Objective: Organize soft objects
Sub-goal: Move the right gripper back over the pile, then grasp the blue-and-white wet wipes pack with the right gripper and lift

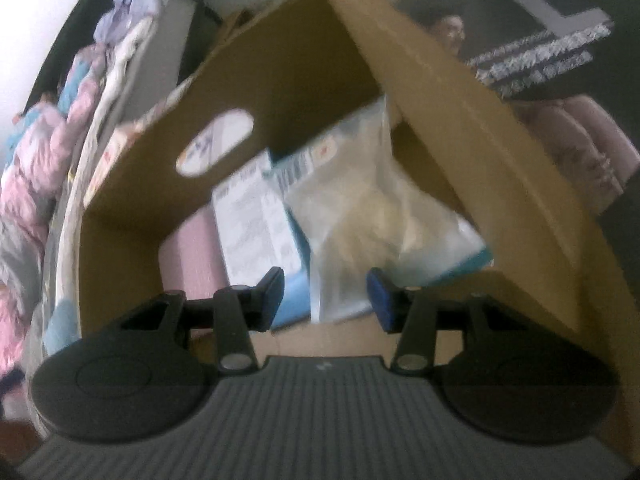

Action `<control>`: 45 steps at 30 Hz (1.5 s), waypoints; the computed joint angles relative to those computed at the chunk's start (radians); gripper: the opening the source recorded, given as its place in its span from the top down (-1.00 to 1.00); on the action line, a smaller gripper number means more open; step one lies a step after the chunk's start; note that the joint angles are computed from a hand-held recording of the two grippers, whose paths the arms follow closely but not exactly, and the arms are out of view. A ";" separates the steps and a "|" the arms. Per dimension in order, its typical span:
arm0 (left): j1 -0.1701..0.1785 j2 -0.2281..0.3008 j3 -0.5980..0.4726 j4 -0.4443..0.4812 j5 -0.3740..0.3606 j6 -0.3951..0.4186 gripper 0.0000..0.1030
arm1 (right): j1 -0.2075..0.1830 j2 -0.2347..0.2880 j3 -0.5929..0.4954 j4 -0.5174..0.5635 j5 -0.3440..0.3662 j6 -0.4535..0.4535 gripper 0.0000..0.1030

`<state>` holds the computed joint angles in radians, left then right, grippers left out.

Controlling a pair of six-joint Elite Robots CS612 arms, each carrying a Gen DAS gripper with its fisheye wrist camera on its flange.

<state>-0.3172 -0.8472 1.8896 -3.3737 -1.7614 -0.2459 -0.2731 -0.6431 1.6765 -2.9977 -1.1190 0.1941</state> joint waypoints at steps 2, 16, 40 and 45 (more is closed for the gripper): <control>0.020 -0.006 0.032 -0.035 -0.008 -0.005 -0.73 | 0.004 -0.011 0.009 0.006 -0.030 0.005 0.09; 0.094 0.002 0.194 -0.366 0.110 0.019 -0.75 | 0.047 -0.203 0.245 -0.294 0.063 -0.132 -0.24; 0.164 0.093 0.108 -0.226 -0.021 -0.049 -0.19 | 0.407 0.010 -0.222 0.298 0.183 -0.374 -0.29; 0.161 0.116 0.068 -0.164 -0.013 -0.081 -0.20 | 0.420 0.096 -0.344 0.393 0.169 -0.364 -0.42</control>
<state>-0.1566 -0.7316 1.9573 -3.5377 -1.7746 -0.3272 0.1474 -0.5467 1.3324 -2.6047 -0.9503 -0.1703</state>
